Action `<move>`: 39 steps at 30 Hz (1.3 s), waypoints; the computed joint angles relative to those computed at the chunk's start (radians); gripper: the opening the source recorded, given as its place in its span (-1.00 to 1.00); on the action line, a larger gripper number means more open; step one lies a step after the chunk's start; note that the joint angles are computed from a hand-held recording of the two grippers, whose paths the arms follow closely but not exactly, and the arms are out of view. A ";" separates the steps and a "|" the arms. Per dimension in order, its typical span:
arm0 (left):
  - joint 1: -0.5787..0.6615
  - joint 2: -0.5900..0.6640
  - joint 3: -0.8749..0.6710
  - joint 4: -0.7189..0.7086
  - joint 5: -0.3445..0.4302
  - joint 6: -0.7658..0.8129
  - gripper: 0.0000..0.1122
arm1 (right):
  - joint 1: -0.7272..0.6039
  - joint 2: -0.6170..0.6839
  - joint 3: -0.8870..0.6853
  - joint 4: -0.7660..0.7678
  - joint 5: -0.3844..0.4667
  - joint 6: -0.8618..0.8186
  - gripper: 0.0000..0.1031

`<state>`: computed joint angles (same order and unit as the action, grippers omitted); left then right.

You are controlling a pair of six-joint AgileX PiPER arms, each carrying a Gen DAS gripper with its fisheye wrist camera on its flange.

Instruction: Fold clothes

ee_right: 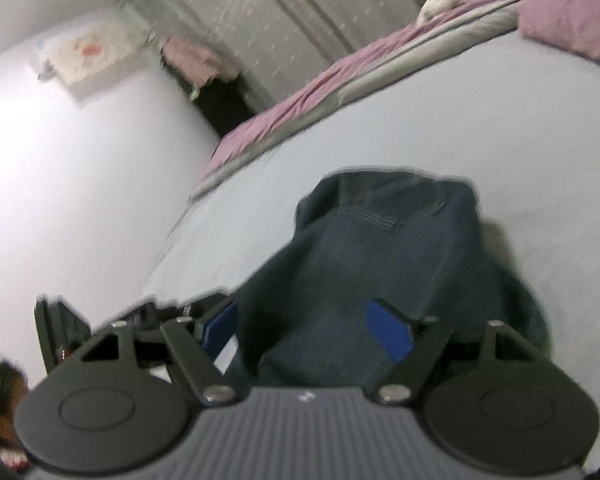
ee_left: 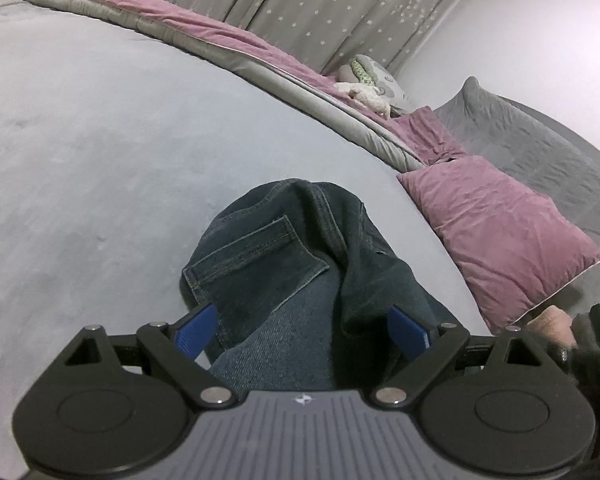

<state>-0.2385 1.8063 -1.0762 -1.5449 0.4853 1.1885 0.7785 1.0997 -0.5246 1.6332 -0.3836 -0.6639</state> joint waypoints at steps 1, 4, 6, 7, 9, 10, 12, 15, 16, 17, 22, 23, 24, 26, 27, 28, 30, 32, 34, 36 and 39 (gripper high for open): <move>-0.001 0.002 -0.002 0.007 -0.001 -0.004 0.63 | -0.014 -0.004 0.005 -0.014 -0.019 0.012 0.45; -0.001 0.007 -0.010 0.036 -0.001 -0.022 0.63 | -0.071 0.014 0.016 -0.047 -0.057 0.052 0.45; -0.003 0.012 -0.017 0.067 -0.002 -0.044 0.63 | -0.131 0.044 0.020 -0.100 -0.035 0.112 0.45; -0.006 0.016 -0.022 0.085 -0.003 -0.058 0.63 | -0.165 0.063 0.021 -0.138 -0.016 0.154 0.45; -0.010 0.023 -0.030 0.123 -0.006 -0.086 0.63 | -0.217 0.111 0.016 -0.201 0.011 0.230 0.45; -0.013 0.027 -0.034 0.142 -0.006 -0.101 0.63 | -0.233 0.134 0.013 -0.234 0.019 0.269 0.45; -0.020 0.032 -0.038 0.175 -0.007 -0.122 0.63 | -0.262 0.182 0.005 -0.304 0.033 0.349 0.45; -0.029 0.036 -0.036 0.205 -0.007 -0.134 0.63 | -0.294 0.247 -0.011 -0.404 0.049 0.449 0.43; -0.030 0.033 -0.034 0.209 -0.010 -0.134 0.63 | -0.303 0.264 -0.016 -0.431 0.054 0.476 0.40; -0.031 0.030 -0.032 0.214 -0.013 -0.135 0.63 | -0.309 0.281 -0.021 -0.457 0.056 0.503 0.36; 0.007 0.017 -0.025 0.223 0.023 -0.141 0.63 | -0.286 0.323 -0.024 -0.562 0.031 0.620 -0.44; 0.015 0.013 -0.023 0.223 0.028 -0.139 0.63 | -0.280 0.324 -0.023 -0.582 0.022 0.641 -0.64; 0.022 0.008 -0.019 0.222 0.030 -0.137 0.63 | -0.273 0.323 -0.022 -0.593 0.013 0.655 -0.66; 0.034 -0.003 -0.011 0.220 0.033 -0.131 0.63 | -0.254 0.312 -0.018 -0.601 -0.011 0.670 -0.68; 0.043 -0.008 -0.007 0.214 0.036 -0.123 0.63 | -0.246 0.305 -0.017 -0.612 -0.019 0.679 -0.69; 0.053 -0.014 -0.002 0.207 0.038 -0.116 0.63 | -0.237 0.298 -0.017 -0.624 -0.027 0.689 -0.70; 0.071 -0.023 0.005 0.197 0.042 -0.109 0.63 | -0.218 0.284 -0.020 -0.650 -0.039 0.699 -0.70; 0.092 -0.031 0.011 0.179 0.046 -0.100 0.63 | -0.203 0.268 -0.026 -0.688 -0.040 0.710 -0.71; 0.112 -0.040 0.020 0.160 0.051 -0.088 0.63 | -0.177 0.253 -0.037 -0.700 -0.036 0.709 -0.71; 0.130 -0.048 0.030 0.144 0.053 -0.072 0.63 | -0.158 0.249 -0.049 -0.757 -0.029 0.758 -0.71; 0.151 -0.060 0.040 0.137 0.052 -0.061 0.63 | -0.124 0.260 -0.078 -0.772 -0.019 0.770 -0.71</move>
<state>-0.0873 1.7464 -1.0359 -1.4078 0.5375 1.1277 0.6542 1.3600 -0.6023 0.8614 -0.4028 0.1061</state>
